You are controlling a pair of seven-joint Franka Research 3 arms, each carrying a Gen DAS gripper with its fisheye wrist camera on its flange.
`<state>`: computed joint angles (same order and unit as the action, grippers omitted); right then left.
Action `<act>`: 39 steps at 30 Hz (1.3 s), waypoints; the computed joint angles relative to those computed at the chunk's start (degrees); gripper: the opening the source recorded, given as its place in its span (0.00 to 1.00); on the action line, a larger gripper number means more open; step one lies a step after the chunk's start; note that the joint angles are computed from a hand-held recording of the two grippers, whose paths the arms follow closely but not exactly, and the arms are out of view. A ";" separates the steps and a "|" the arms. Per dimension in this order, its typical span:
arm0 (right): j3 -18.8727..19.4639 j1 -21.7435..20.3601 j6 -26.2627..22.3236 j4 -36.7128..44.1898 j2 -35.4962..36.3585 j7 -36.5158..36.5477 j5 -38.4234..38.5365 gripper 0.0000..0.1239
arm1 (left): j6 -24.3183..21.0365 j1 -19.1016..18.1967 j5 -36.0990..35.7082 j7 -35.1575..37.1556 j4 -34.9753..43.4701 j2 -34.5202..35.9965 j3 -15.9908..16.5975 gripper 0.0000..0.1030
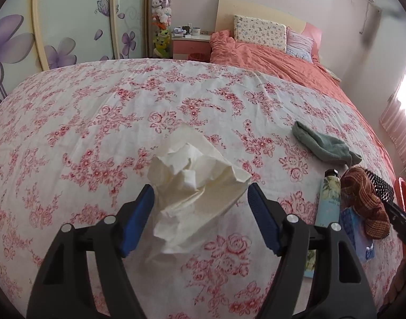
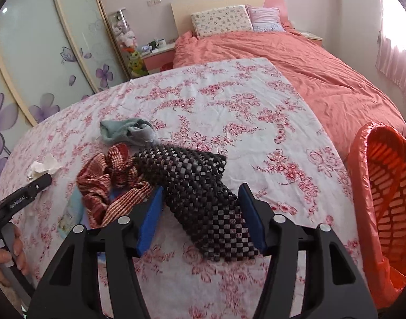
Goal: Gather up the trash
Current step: 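Grasp the crumpled white tissue with the left tool while the right tool grasps the black mesh pad, then carry the tissue and mesh pad over the orange basket and open both tools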
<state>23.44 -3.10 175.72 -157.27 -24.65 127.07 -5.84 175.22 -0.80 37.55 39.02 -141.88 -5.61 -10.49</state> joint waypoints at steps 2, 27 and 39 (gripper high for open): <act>1.78 -1.94 -0.67 0.35 -0.08 0.75 -1.31 0.41 | 0.41 -0.15 -0.04 0.38 0.49 0.53 0.03 0.63; -0.04 -0.79 -3.17 -4.51 -6.24 1.18 0.15 0.08 | -1.25 -1.54 -3.72 5.85 -2.96 -2.49 -3.93 0.45; -0.96 -0.16 -3.13 -4.56 -5.89 1.85 -0.39 0.10 | -1.38 -3.01 -3.09 4.27 -2.89 -2.46 -2.17 0.46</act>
